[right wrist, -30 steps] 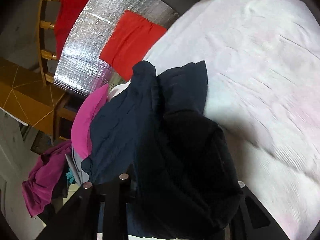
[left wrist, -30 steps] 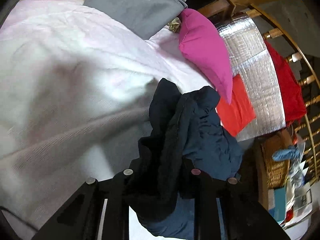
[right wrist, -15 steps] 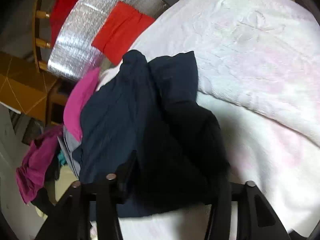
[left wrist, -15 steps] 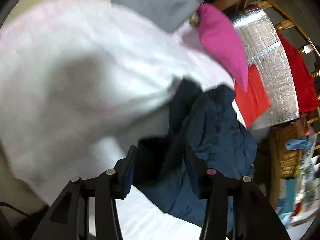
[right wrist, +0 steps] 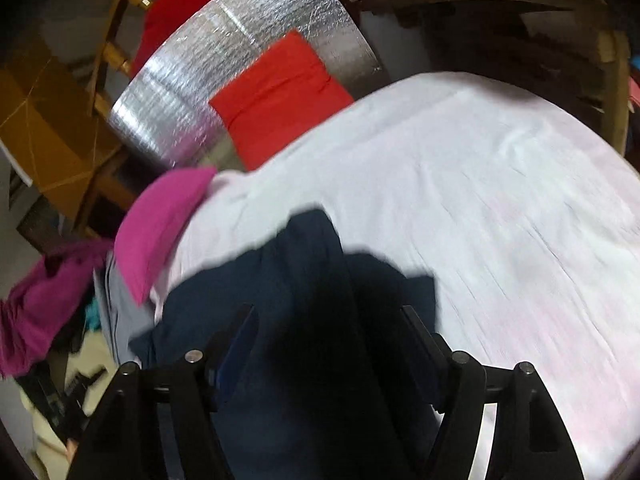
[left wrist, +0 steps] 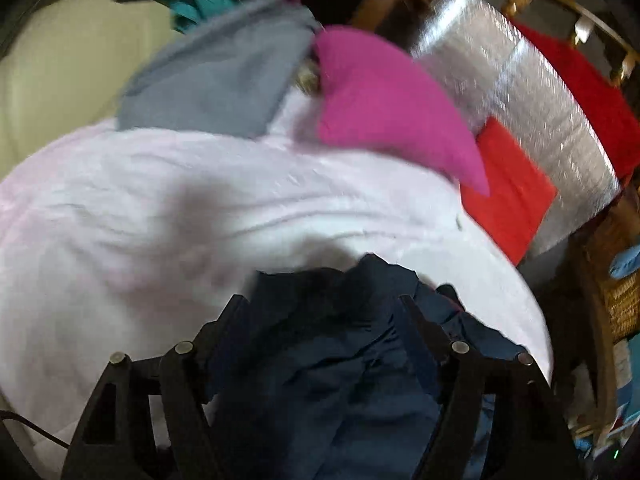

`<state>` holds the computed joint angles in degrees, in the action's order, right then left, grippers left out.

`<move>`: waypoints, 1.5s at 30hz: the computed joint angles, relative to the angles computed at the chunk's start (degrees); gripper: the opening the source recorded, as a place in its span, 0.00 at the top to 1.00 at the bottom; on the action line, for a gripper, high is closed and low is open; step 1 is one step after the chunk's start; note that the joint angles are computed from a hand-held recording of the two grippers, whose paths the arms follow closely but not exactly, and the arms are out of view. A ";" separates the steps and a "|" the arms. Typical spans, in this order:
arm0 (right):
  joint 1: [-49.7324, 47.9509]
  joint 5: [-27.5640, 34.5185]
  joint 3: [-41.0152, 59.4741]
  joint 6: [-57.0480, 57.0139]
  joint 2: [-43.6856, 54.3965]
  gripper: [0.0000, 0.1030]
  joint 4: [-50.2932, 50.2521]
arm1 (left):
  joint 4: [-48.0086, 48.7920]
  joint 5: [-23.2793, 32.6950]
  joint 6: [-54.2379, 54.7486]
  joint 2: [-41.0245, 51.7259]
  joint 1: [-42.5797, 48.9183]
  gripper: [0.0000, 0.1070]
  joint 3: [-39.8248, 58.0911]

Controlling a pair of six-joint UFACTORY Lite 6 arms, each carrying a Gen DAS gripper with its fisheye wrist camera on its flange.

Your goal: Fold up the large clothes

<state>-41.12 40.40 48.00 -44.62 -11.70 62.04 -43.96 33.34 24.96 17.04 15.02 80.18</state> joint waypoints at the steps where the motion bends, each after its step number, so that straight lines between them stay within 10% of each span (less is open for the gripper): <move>1: 2.44 -3.01 2.72 -1.50 4.58 0.29 2.60 | 0.84 -1.20 -0.77 2.85 -1.75 0.29 2.09; 8: 7.95 -3.39 20.00 -3.83 28.50 0.29 11.39 | 6.90 -2.02 -4.82 15.94 -5.51 0.31 15.81; 13: 12.45 -4.02 28.14 2.14 36.65 0.30 4.58 | 11.83 1.57 -8.61 24.79 -7.20 0.51 26.64; 16: 17.66 -10.62 27.83 6.04 34.94 0.69 -5.62 | 13.30 3.58 -8.98 28.60 -8.00 0.70 31.83; 22: 21.35 -20.42 23.67 6.33 27.35 0.85 -8.34 | 10.04 3.57 -5.46 30.47 -7.91 0.84 36.57; 29: 18.97 -18.98 28.64 8.15 39.33 0.81 -6.98 | 17.49 8.37 -13.80 40.91 -9.18 0.67 49.25; 34: 15.57 -17.41 27.32 12.94 37.10 0.34 -7.39 | 14.65 1.80 -12.39 30.98 -7.23 0.45 37.31; 39: 13.54 -17.46 19.77 -1.30 25.29 0.34 7.86 | 5.10 -6.82 -3.01 14.37 -5.80 0.38 19.93; 45: 27.55 -17.44 19.05 -1.04 18.89 0.69 1.22 | 0.86 -8.48 9.39 4.01 -11.12 0.33 7.97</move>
<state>-13.57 22.96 67.05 -45.66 7.18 63.26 -43.11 24.86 34.35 21.05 3.90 88.15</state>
